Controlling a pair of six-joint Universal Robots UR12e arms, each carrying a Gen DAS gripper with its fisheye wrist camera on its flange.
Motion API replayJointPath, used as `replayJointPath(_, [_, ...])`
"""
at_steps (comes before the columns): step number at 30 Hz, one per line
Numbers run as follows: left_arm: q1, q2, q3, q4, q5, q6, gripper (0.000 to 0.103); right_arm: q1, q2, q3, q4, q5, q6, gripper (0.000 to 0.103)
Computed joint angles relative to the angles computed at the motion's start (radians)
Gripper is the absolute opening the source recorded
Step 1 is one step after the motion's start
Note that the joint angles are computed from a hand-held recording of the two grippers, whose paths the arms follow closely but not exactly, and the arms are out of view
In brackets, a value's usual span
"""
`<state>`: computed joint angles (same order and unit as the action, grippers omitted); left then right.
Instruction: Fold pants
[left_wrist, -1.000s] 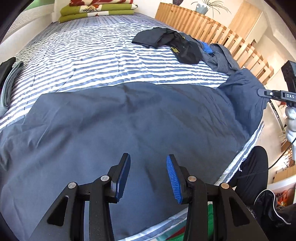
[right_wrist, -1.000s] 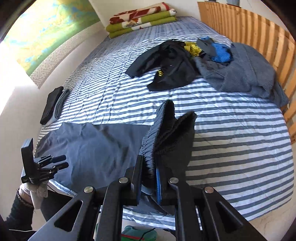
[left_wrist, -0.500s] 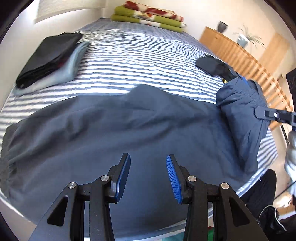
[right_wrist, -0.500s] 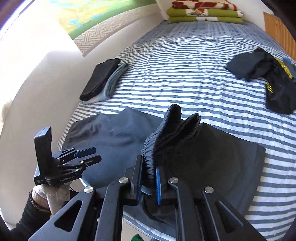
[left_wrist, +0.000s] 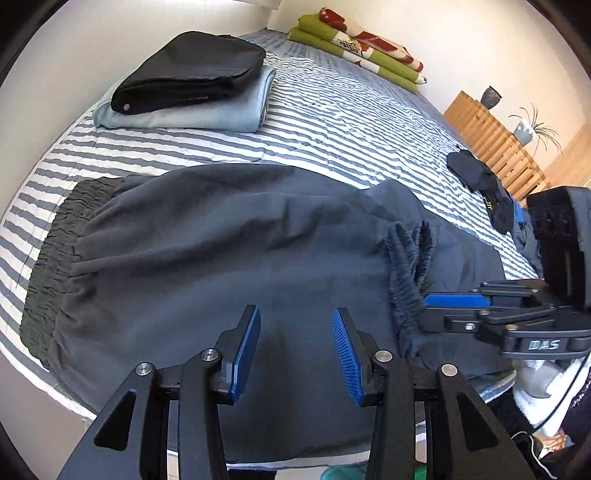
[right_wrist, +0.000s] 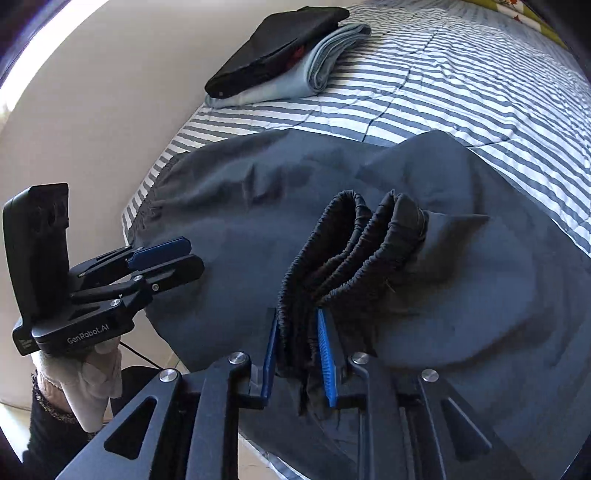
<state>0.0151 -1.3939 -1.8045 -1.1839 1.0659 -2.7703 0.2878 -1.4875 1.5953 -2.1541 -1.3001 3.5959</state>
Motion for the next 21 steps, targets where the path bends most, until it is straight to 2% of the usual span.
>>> replayJointPath(6, [-0.05, 0.002, 0.025, 0.009, -0.045, 0.026, 0.044, -0.044, -0.08, 0.069, -0.104, 0.082, 0.008, 0.026])
replayJointPath(8, [-0.093, -0.002, 0.038, 0.002, -0.016, 0.048, 0.044, -0.055, -0.112, 0.092, -0.109, 0.049, 0.006, 0.027])
replayJointPath(12, [-0.172, -0.019, 0.048, -0.007, 0.066, 0.062, 0.044, -0.078, -0.205, 0.165, -0.053, -0.059, -0.004, 0.027])
replayJointPath(18, [-0.23, -0.046, 0.045, 0.003, 0.17, 0.036, 0.044, -0.156, -0.322, 0.294, 0.005, -0.051, 0.054, 0.027])
replayJointPath(21, [-0.235, -0.052, 0.043, -0.005, 0.175, 0.033, 0.044, -0.188, -0.357, 0.334, 0.013, -0.034, 0.082, 0.027])
